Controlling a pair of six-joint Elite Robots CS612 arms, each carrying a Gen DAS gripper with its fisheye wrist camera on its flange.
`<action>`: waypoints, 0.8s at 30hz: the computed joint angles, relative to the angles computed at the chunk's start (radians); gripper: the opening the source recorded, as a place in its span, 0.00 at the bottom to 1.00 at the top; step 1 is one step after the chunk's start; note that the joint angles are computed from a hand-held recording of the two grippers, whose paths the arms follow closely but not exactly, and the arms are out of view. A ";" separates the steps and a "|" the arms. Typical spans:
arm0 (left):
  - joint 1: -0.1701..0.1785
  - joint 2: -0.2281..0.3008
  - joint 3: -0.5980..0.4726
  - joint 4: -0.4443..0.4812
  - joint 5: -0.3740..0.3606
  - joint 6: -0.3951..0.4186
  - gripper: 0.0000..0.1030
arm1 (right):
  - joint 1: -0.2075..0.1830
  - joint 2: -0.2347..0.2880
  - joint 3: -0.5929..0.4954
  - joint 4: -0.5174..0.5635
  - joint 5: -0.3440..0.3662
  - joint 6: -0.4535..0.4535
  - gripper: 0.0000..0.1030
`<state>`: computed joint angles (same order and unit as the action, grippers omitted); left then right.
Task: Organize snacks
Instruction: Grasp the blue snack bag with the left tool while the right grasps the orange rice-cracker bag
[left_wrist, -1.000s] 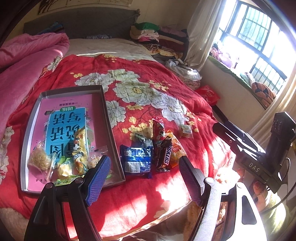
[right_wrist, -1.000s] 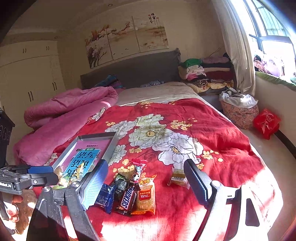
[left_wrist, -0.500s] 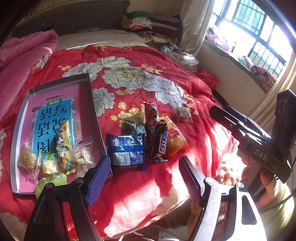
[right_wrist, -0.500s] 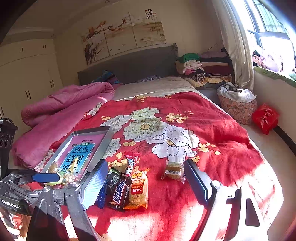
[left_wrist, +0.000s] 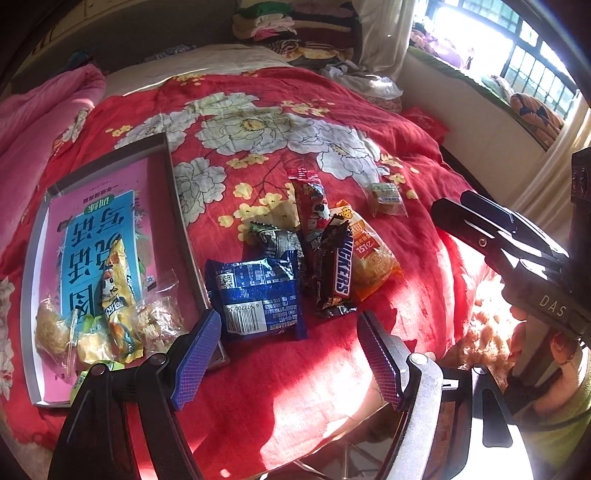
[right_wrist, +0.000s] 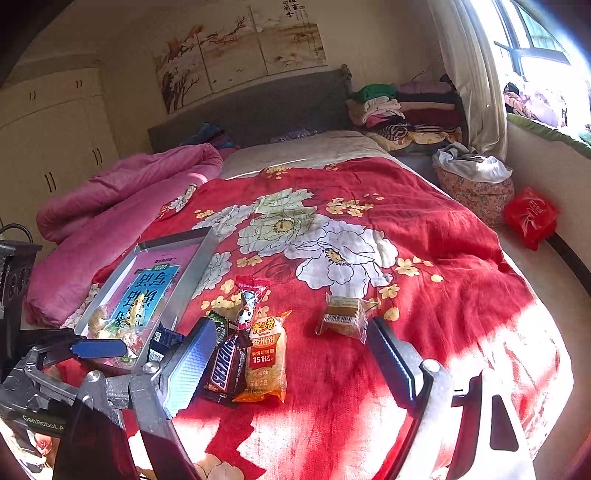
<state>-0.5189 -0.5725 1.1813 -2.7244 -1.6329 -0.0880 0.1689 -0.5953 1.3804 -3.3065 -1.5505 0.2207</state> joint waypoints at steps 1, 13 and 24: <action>-0.001 0.004 -0.008 0.008 0.009 0.006 0.75 | 0.000 0.001 0.000 0.003 0.003 0.000 0.81; -0.007 0.045 -0.098 0.125 0.084 0.087 0.75 | -0.002 0.008 -0.016 0.070 0.021 -0.004 0.81; -0.017 0.067 -0.149 0.223 0.134 0.187 0.75 | 0.004 0.025 -0.050 0.178 0.022 -0.041 0.81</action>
<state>-0.5360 -0.5054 1.0319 -2.5011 -1.4989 0.0987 0.1732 -0.5705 1.3301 -3.1288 -1.5282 0.1800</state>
